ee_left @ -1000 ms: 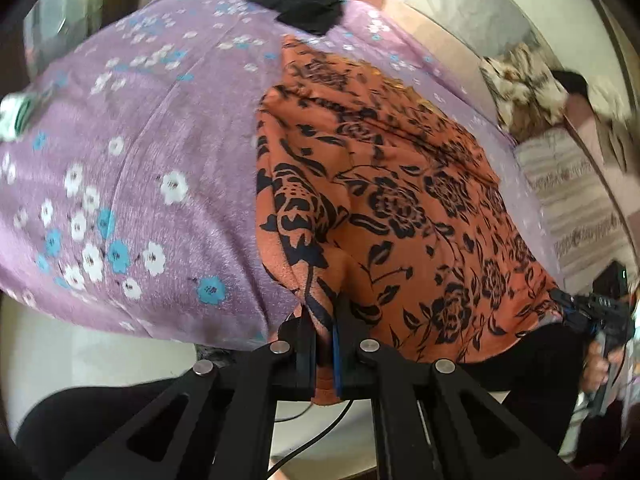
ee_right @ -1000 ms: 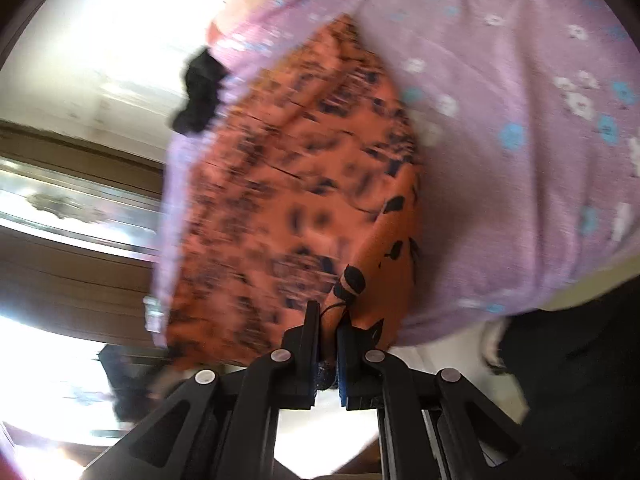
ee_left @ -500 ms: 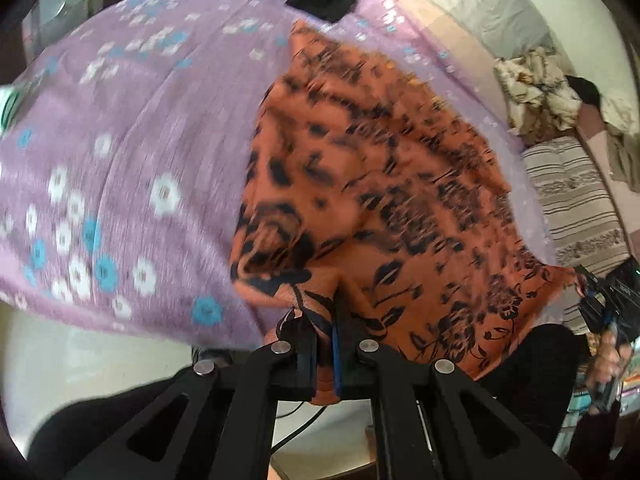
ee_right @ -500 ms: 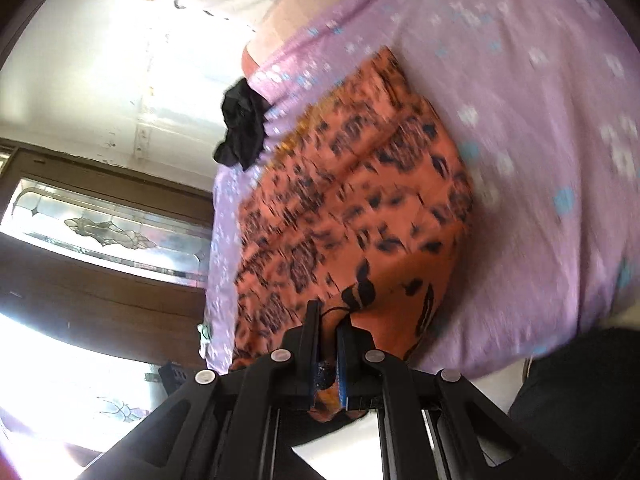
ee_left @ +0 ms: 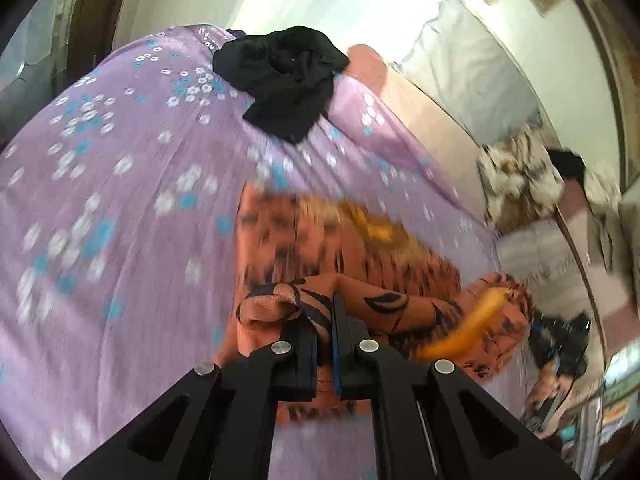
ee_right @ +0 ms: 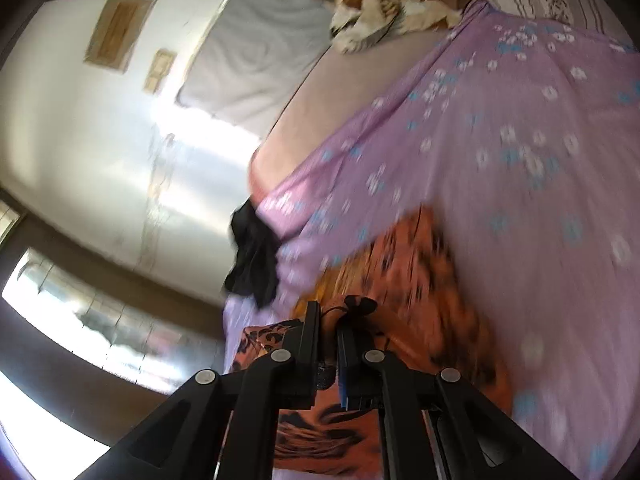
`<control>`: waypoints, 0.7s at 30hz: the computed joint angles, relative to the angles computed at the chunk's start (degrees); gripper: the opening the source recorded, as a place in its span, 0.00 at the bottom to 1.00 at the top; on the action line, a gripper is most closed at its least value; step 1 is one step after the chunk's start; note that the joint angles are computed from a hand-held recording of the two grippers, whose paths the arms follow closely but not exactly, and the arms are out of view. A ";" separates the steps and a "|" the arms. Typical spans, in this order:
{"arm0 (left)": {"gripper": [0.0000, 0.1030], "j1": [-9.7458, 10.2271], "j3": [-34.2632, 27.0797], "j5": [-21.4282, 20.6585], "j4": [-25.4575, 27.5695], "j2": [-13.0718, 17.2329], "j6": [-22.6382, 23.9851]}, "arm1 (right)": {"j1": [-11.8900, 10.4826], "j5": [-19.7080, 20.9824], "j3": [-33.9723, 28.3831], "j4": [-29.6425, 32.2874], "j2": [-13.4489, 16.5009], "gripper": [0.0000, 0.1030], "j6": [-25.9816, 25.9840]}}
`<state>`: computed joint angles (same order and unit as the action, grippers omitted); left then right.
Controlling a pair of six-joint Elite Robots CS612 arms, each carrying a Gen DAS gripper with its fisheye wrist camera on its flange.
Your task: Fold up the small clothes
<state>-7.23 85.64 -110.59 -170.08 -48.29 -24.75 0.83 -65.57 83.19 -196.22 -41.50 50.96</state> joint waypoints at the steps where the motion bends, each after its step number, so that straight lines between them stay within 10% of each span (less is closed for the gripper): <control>1: 0.05 0.02 -2.83 0.13 1.09 1.78 -0.75 | -0.07 -0.47 -1.80 0.85 1.01 0.07 0.47; 10: 0.14 -0.58 -20.18 5.61 13.35 14.32 -11.88 | -1.16 1.70 -19.72 22.11 12.13 0.19 6.38; 12: 0.24 -0.75 -17.35 6.71 8.18 13.27 -13.56 | -1.59 3.01 -19.61 19.26 12.12 0.21 6.89; 14: 0.58 -1.28 -12.63 10.69 1.62 10.77 -15.23 | -1.91 2.79 -18.28 13.62 11.59 0.32 8.29; 16: 0.72 -2.55 -6.41 19.29 -7.73 7.65 -18.25 | -1.76 -1.44 -15.08 7.46 10.11 0.92 10.00; 18: 0.79 -3.71 -1.96 24.81 -13.29 5.15 -18.88 | -1.39 -6.60 -12.20 0.48 8.93 0.94 12.02; 21: 0.83 -5.49 2.91 28.75 -15.64 2.23 -17.81 | -1.24 -2.15 -11.40 2.34 7.57 0.93 7.00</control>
<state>-12.72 88.55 -81.84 -185.72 -46.06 -42.56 -0.41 -67.72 71.78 -193.88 -33.93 57.95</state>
